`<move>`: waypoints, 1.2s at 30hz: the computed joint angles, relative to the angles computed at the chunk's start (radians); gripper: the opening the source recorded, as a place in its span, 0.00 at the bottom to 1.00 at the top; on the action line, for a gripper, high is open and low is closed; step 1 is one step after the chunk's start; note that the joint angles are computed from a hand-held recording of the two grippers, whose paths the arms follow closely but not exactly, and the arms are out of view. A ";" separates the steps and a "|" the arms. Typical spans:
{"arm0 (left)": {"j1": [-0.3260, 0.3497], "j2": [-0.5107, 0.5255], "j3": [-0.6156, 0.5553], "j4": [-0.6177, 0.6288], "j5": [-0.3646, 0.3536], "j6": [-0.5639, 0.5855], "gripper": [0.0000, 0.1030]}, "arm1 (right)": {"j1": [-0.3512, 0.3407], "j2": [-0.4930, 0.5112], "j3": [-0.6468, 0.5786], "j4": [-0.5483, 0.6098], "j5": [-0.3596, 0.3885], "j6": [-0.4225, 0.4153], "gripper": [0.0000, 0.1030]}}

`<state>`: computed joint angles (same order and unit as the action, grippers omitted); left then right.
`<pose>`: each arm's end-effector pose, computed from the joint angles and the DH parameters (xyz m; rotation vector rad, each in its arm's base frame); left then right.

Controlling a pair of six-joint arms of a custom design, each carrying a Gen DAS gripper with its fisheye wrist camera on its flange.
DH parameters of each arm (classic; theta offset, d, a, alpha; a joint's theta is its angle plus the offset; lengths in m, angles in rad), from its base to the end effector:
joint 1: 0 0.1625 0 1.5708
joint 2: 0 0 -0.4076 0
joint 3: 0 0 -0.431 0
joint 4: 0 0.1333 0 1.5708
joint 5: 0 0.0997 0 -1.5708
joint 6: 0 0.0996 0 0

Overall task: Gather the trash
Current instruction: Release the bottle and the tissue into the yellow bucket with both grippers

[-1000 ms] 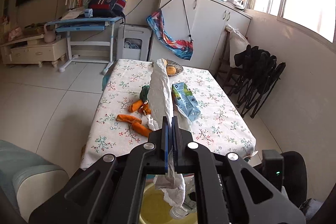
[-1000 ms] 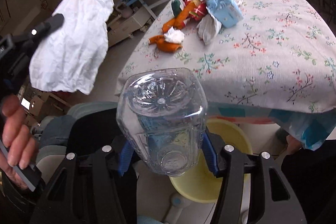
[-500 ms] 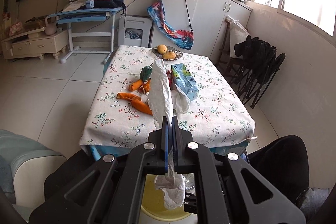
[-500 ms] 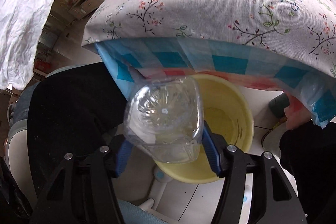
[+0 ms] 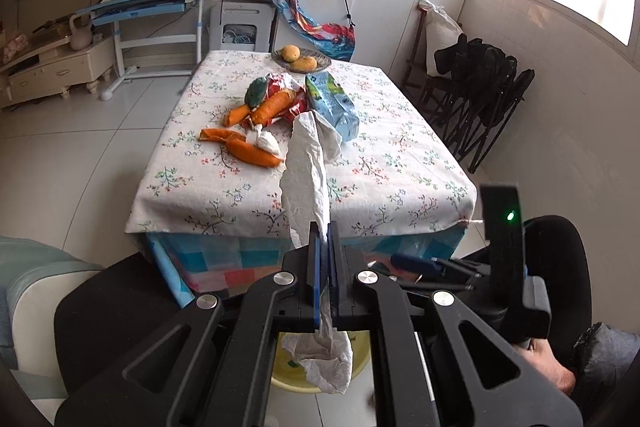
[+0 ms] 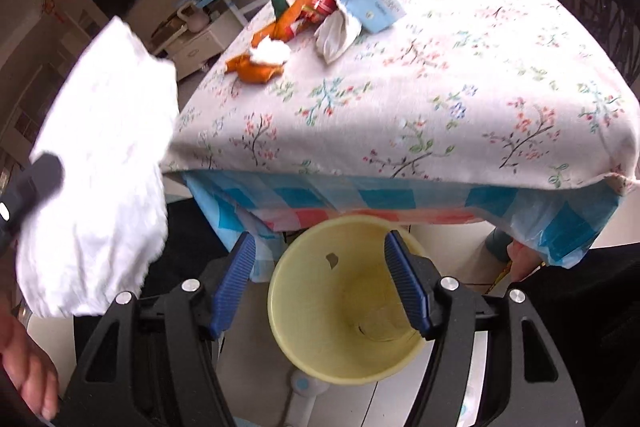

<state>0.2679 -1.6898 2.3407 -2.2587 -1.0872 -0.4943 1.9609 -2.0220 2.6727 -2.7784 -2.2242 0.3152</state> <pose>-0.3357 -0.2784 0.2216 1.0946 2.5908 -0.5751 0.1782 -0.2421 0.2538 -0.1511 -2.5534 0.9810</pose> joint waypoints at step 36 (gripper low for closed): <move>-0.107 -0.042 0.022 0.051 0.325 -0.091 0.77 | 0.236 0.196 -0.044 -0.406 -0.313 -0.213 0.76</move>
<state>0.1614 -1.7321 2.3630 -2.2080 -0.7624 -0.5854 2.1973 -1.8260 2.6290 -3.1847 -2.5376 0.1018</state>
